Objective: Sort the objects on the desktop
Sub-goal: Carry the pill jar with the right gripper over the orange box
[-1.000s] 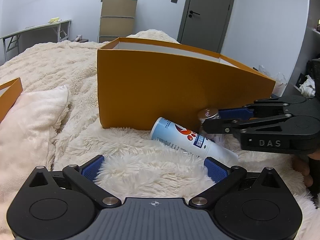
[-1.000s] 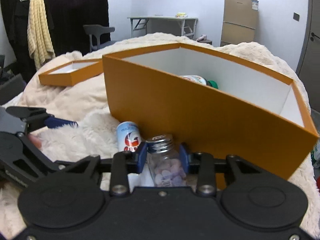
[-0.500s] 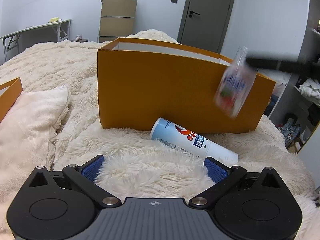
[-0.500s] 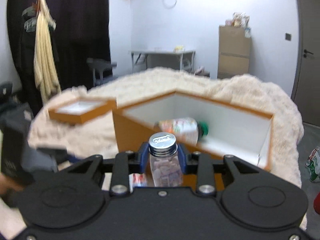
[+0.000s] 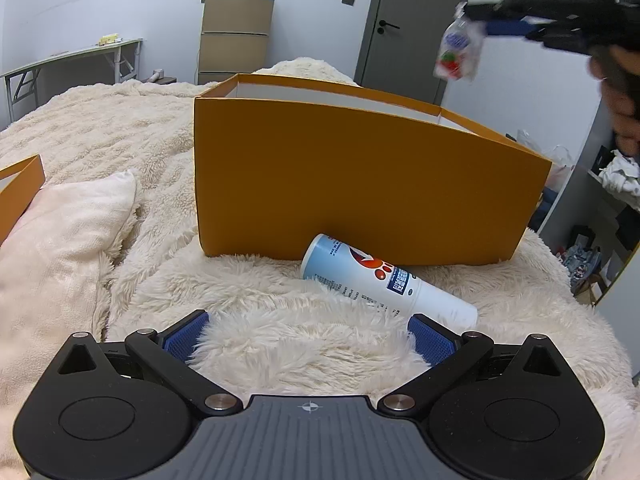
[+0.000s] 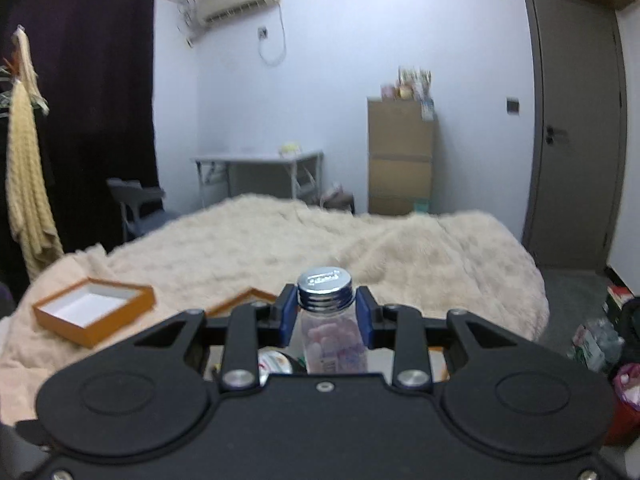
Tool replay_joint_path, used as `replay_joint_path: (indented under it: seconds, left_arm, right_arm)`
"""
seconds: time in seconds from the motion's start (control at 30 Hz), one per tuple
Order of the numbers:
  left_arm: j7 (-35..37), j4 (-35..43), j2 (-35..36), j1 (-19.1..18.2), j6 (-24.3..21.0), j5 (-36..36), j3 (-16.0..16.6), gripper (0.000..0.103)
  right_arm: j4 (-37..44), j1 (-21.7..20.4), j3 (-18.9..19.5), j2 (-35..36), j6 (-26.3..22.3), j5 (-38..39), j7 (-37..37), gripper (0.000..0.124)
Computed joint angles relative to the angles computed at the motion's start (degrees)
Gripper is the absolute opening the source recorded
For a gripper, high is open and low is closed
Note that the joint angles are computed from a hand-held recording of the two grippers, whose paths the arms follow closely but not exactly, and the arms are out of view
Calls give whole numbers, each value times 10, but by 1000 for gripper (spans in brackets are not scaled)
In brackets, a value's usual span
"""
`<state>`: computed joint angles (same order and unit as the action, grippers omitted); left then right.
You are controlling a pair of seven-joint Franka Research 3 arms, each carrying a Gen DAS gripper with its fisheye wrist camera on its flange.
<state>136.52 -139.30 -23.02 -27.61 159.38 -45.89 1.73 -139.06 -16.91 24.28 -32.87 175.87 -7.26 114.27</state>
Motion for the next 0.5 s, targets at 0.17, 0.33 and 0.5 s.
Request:
replay_joint_path:
  seconds: [0.17, 0.33, 0.5]
  left_arm:
    - [5, -1, -2, -2, 0, -7, 2, 103]
    - [-2, -5, -4, 2, 7, 3, -5, 103]
    - [-14, -14, -9, -4, 30, 27, -7, 103]
  right_arm:
    - [16, 130, -108, 67, -33, 55, -59, 30]
    - [50, 245, -218, 134, -65, 170, -131, 30]
    - [85, 246, -232, 180, -131, 205, -155, 29]
